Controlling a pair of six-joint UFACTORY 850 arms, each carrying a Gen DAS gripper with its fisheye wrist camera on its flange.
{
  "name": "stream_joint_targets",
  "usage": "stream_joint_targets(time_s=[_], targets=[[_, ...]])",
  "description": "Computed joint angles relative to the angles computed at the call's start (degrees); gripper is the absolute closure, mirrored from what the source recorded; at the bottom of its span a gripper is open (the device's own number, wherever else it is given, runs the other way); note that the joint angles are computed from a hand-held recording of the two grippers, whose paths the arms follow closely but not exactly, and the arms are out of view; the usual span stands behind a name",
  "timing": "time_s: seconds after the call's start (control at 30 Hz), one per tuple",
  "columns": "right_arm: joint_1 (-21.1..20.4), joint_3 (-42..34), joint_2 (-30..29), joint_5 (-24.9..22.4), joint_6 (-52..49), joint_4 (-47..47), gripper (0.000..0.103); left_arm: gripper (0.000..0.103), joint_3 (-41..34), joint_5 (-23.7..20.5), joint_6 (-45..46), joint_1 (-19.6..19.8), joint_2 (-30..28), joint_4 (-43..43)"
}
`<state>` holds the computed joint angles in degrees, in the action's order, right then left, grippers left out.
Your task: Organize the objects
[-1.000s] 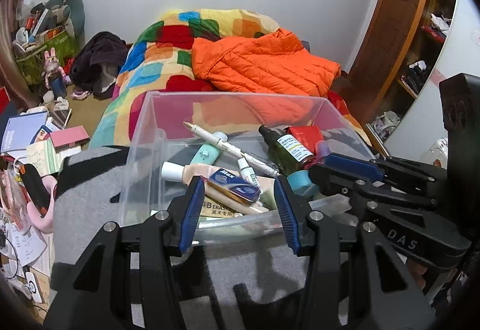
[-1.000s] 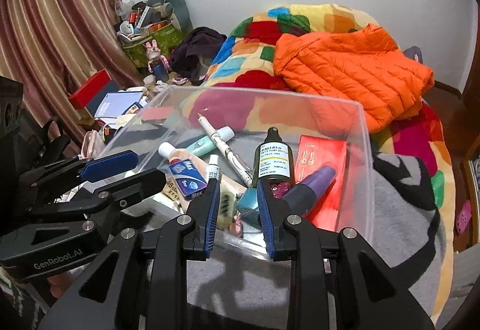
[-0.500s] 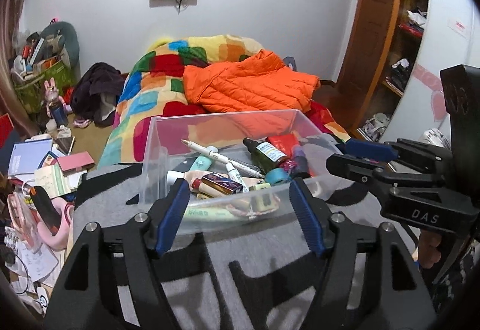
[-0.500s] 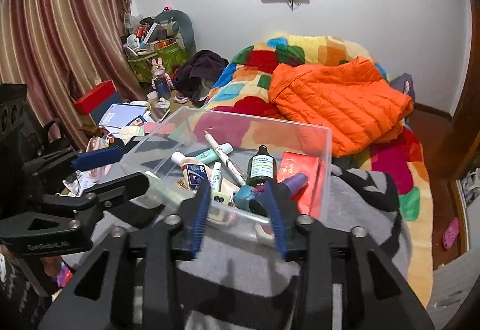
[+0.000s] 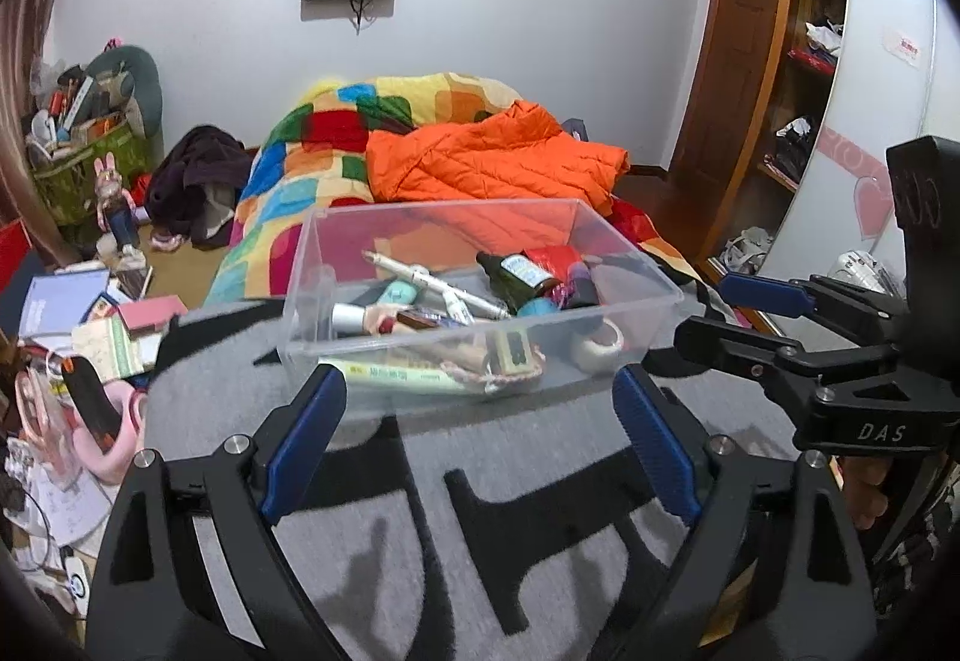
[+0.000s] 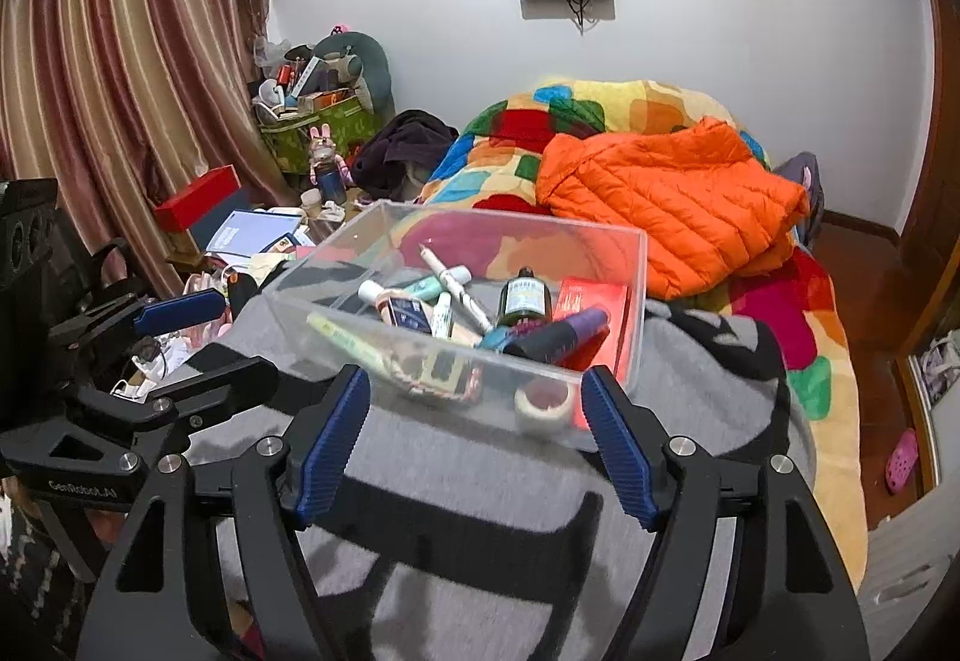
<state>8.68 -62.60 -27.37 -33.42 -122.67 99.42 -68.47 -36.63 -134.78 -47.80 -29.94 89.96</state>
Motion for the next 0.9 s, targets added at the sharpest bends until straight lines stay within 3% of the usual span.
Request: stream_joint_targets(time_s=[0.9], targets=[[0.00,-0.13,-0.74,0.07,1.80,-0.94,0.033,0.011,0.52,1.26,-0.34,0.55,0.24,-1.23]])
